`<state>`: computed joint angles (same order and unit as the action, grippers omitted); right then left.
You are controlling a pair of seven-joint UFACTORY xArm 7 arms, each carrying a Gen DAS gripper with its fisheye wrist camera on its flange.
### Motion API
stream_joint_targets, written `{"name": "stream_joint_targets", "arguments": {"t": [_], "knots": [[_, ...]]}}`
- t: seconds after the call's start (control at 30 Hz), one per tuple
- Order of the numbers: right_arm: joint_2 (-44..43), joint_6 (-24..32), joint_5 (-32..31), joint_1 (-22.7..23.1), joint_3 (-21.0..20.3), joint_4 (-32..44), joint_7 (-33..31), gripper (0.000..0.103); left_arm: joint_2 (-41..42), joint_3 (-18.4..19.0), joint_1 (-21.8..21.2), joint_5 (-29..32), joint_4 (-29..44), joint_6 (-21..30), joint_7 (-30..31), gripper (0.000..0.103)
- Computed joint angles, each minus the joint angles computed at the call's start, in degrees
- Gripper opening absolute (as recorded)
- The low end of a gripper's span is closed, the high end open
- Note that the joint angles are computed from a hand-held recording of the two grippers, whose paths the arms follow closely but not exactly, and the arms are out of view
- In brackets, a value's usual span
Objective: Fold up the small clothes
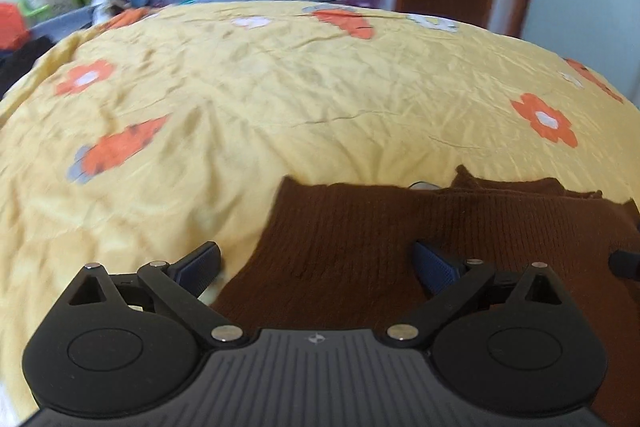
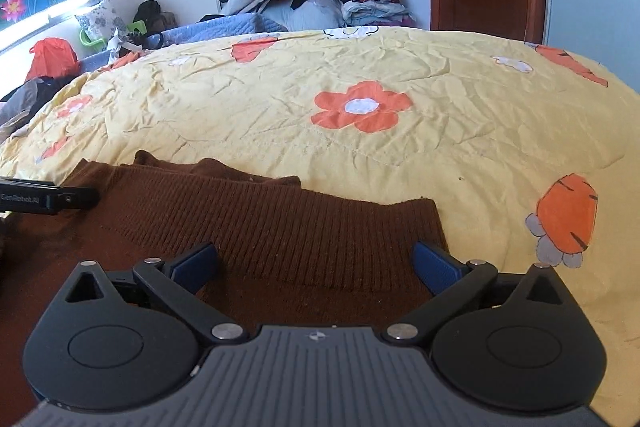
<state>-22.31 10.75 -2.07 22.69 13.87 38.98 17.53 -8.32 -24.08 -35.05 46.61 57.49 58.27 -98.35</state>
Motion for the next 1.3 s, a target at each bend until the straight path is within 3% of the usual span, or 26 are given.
{"name": "stream_joint_targets", "arguments": {"t": [0.2,0.27,0.37,0.47,0.5,0.57,0.6,0.67,0.7,1.0,1.07,1.17,1.3], "knots": [[-0.15,-0.92,0.38,0.09,-0.14,-0.5,0.34,0.103,-1.21,-2.69,-1.53,0.55,0.77,5.22,-1.89,0.102],[-0.27,-0.52,-0.39,-0.65,0.6,-0.4,0.87,0.103,-0.34,-1.38,-2.67,-0.05,-0.41,4.55,-2.69,0.103],[-0.67,1.62,-1.55,-1.39,1.46,0.35,1.58,0.103,-1.44,-2.69,-2.1,3.37,-3.04,3.17,-6.3,0.103],[-2.8,6.24,-5.48,-6.62,6.93,2.02,10.09,0.103,-1.15,-2.62,-2.34,3.56,-2.68,3.62,-6.52,0.103],[-3.47,6.16,-4.85,-6.25,6.96,1.95,11.77,0.103,-0.93,-2.62,-2.41,3.67,-2.48,3.64,-6.66,0.103],[-3.07,4.55,-1.95,-0.82,2.82,1.62,8.88,0.103,-0.88,-2.52,-2.58,3.85,-2.42,3.6,-6.92,0.103],[-2.68,4.73,-2.53,-0.38,2.87,1.81,7.86,0.103,-0.87,-2.47,-2.64,3.94,-2.42,3.55,-6.98,0.103],[-1.4,6.65,-7.47,-4.01,6.91,2.27,8.31,0.103,-1.02,-2.38,-2.73,4.1,-2.62,3.26,-7.14,0.103],[-2.0,4.93,-10.99,-5.55,8.55,0.88,7.67,0.103,-1.28,-2.36,-2.76,4.2,-2.96,3.03,-7.38,0.103],[-1.3,3.06,-12.78,-4.62,7.34,0.72,10.61,0.103,-2.18,-2.68,-2.43,4.17,-3.73,2.48,-8.2,0.103],[-1.51,2.97,-12.89,-4.65,7.38,0.53,11.02,0.103,-4.28,-3.97,-2.62,4.0,-4.63,4.89,-12.46,0.103],[-2.08,2.55,-13.35,-5.3,7.91,0.06,12.34,0.103,-12.74,-8.72,-3.9,2.85,-9.22,10.5,-26.82,0.103],[-2.12,1.91,-12.82,-4.79,7.21,-0.24,12.38,0.103,-25.84,-15.93,-6.15,-6.51,-16.02,11.04,-46.18,0.103]]}}
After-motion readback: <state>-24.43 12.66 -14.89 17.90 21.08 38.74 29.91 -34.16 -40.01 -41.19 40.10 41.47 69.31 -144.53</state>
